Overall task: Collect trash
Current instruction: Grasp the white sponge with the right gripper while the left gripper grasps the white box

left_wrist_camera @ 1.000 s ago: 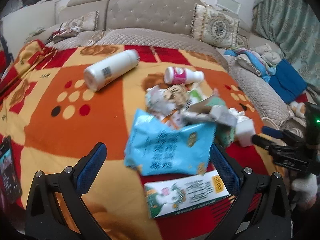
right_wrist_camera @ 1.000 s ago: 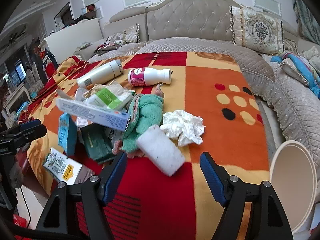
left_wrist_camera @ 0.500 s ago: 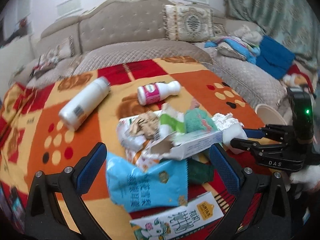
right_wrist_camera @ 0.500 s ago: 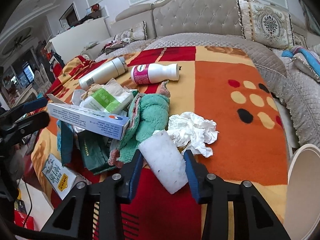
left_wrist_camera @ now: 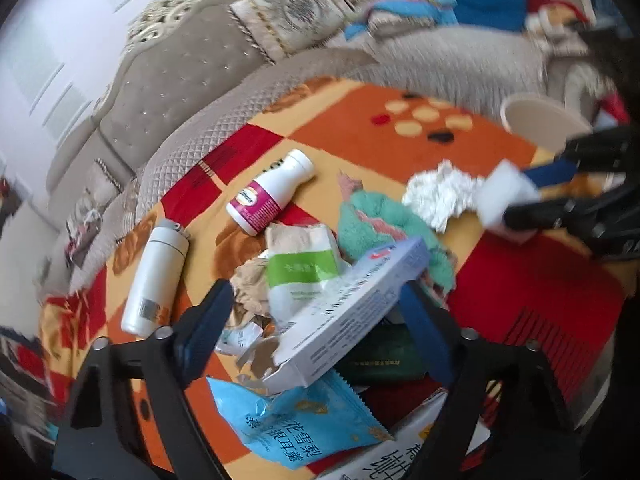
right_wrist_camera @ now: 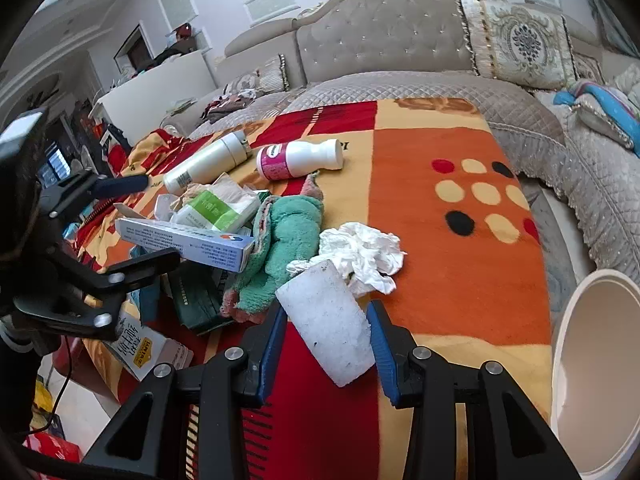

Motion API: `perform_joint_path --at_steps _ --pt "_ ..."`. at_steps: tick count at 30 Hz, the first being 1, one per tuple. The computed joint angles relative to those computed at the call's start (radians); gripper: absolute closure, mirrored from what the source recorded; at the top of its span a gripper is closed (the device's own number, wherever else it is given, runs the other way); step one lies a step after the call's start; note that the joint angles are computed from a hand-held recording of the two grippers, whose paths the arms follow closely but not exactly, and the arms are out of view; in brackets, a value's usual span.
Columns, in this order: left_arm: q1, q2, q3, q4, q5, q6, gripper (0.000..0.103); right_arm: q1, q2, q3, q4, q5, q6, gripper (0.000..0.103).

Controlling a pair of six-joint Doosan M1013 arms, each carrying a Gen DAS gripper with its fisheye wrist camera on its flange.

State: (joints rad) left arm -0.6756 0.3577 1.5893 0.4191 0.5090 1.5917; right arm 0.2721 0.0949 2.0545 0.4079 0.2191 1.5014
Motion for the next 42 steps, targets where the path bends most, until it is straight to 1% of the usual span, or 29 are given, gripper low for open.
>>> perform_joint_path --at_steps 1,2,3,5,8,13,14,15,17,18,21,24,27,30,31,32,33,35,37,39,42 --pt "-0.003 0.009 -0.01 0.006 0.02 0.01 0.026 -0.002 -0.001 0.001 0.008 0.002 -0.004 0.063" --pt "-0.006 0.015 -0.015 0.014 0.033 0.009 0.035 -0.004 -0.001 0.003 0.012 0.004 -0.001 0.063" --pt "-0.009 0.021 -0.022 0.024 0.049 0.007 0.043 -0.004 -0.002 0.003 0.014 0.006 -0.001 0.063" --pt "-0.01 0.035 -0.039 0.025 0.084 0.018 0.047 -0.004 -0.004 0.007 0.031 0.006 -0.014 0.063" --pt "-0.005 0.04 -0.052 -0.014 0.098 0.047 0.053 -0.002 -0.007 0.008 0.036 0.008 -0.022 0.063" --pt "0.022 0.034 -0.075 -0.22 0.113 0.169 0.066 -0.002 -0.011 0.008 0.043 0.007 -0.036 0.063" --pt "0.03 0.031 -0.08 -0.281 0.123 0.199 0.074 -0.002 -0.013 0.009 0.051 0.006 -0.044 0.063" --pt "0.036 0.028 -0.084 -0.324 0.127 0.215 0.088 -0.003 -0.014 0.009 0.059 0.007 -0.052 0.063" --pt "0.048 0.021 -0.092 -0.397 0.133 0.225 0.087 -0.002 -0.019 0.013 0.055 0.003 -0.047 0.063" --pt "0.058 0.02 -0.096 -0.465 0.14 0.26 0.087 -0.002 -0.022 0.014 0.043 0.002 -0.035 0.063" --pt "0.073 0.02 -0.108 -0.59 0.174 0.316 0.087 -0.002 -0.032 0.022 0.049 -0.006 -0.037 0.063" --pt "0.073 0.016 -0.111 -0.634 0.186 0.319 0.088 -0.003 -0.041 0.029 0.058 -0.007 -0.044 0.063" --pt "0.068 0.003 -0.11 -0.675 0.183 0.32 0.088 -0.003 -0.058 0.041 0.066 -0.018 -0.051 0.063" --pt "0.055 -0.013 -0.106 -0.75 0.172 0.364 0.088 -0.014 -0.082 0.056 0.052 -0.034 -0.032 0.063" --pt "0.048 -0.017 -0.104 -0.763 0.17 0.371 0.088 -0.017 -0.088 0.06 0.026 -0.036 -0.003 0.063" --pt "0.038 -0.019 -0.103 -0.778 0.167 0.381 0.088 -0.021 -0.097 0.065 -0.036 -0.039 0.061 0.063" --pt "0.028 -0.019 -0.105 -0.796 0.167 0.393 0.088 -0.024 -0.105 0.069 -0.109 -0.04 0.135 0.063" --pt "0.009 -0.013 -0.111 -0.836 0.172 0.416 0.087 -0.033 -0.121 0.082 -0.296 -0.041 0.325 0.063" --pt "-0.013 0.002 -0.126 -0.853 0.182 0.423 0.087 -0.05 -0.139 0.102 -0.434 -0.035 0.474 0.063" --pt "-0.032 0.018 -0.138 -0.869 0.192 0.417 0.087 -0.072 -0.152 0.119 -0.482 -0.021 0.538 0.063" --pt "-0.067 0.056 -0.17 -0.897 0.214 0.4 0.087 -0.112 -0.171 0.149 -0.634 0.025 0.708 0.063"
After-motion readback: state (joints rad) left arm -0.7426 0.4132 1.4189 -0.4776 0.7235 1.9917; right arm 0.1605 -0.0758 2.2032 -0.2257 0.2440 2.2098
